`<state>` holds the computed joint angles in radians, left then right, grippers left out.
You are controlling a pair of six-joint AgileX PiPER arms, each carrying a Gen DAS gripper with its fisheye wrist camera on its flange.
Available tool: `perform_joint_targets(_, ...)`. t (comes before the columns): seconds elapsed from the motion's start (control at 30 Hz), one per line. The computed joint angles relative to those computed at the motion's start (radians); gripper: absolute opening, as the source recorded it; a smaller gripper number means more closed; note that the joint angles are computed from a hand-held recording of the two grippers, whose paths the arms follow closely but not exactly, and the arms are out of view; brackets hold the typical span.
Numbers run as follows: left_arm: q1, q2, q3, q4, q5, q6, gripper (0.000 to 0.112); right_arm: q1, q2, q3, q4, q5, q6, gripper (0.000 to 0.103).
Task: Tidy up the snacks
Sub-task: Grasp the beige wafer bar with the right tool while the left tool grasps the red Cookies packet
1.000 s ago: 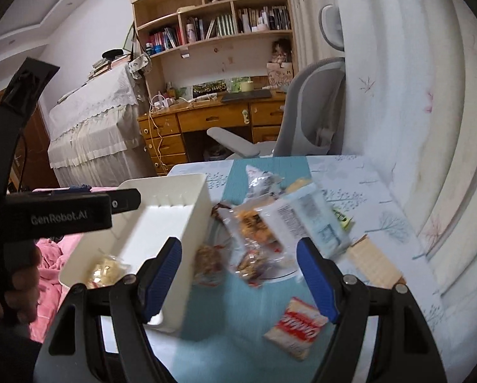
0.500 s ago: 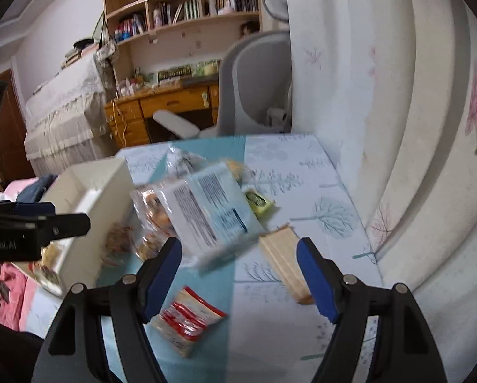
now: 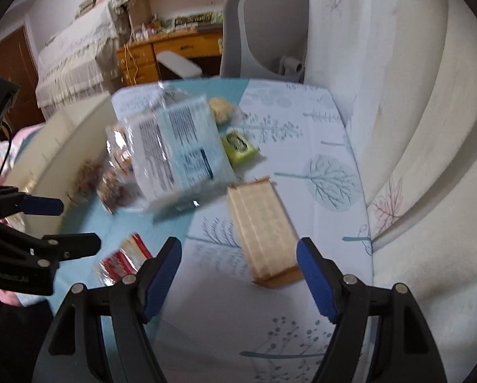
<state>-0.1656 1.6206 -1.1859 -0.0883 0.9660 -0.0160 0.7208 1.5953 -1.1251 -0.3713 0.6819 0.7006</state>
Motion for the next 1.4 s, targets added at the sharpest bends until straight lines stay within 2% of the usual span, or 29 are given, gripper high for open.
perform_joint_targets(0.2,0.002,0.049,0.016,0.003,0.009,-0.048,0.084,-0.058,0.046,0.008,0.139,-0.006,-0.186,0.075)
perform_joint_targets(0.37,0.018,0.094,0.021,-0.029,0.017,-0.048,0.084,-0.126,0.108,-0.027,0.201,0.014,-0.257,0.075)
perform_joint_targets(0.7,-0.033,0.180,0.008,-0.017,0.031,-0.087,0.084,-0.188,0.186,-0.074,0.267,0.051,-0.428,0.075)
perform_joint_targets(1.03,-0.111,0.264,-0.042,0.044,0.027,-0.170,0.085,-0.218,0.237,-0.096,0.301,0.036,-0.603,0.075)
perform_joint_targets(1.2,-0.140,0.304,-0.097,0.069,0.048,-0.198,0.085,-0.226,0.247,-0.100,0.314,0.020,-0.615,0.075)
perform_joint_targets(1.27,-0.146,0.307,-0.107,0.072,0.048,-0.199,0.079,-0.228,0.247,-0.094,0.320,0.014,-0.615,0.074)
perform_joint_targets(1.3,-0.148,0.330,-0.146,0.072,0.058,-0.200,0.070,-0.229,0.246,-0.093,0.326,0.012,-0.618,0.073)
perform_joint_targets(1.37,-0.156,0.338,-0.173,0.076,0.058,-0.203,0.060,-0.234,0.241,-0.088,0.340,0.005,-0.633,0.069)
perform_joint_targets(1.4,-0.156,0.341,-0.179,0.076,0.061,-0.202,0.060,-0.235,0.240,-0.085,0.342,-0.002,-0.642,0.064)
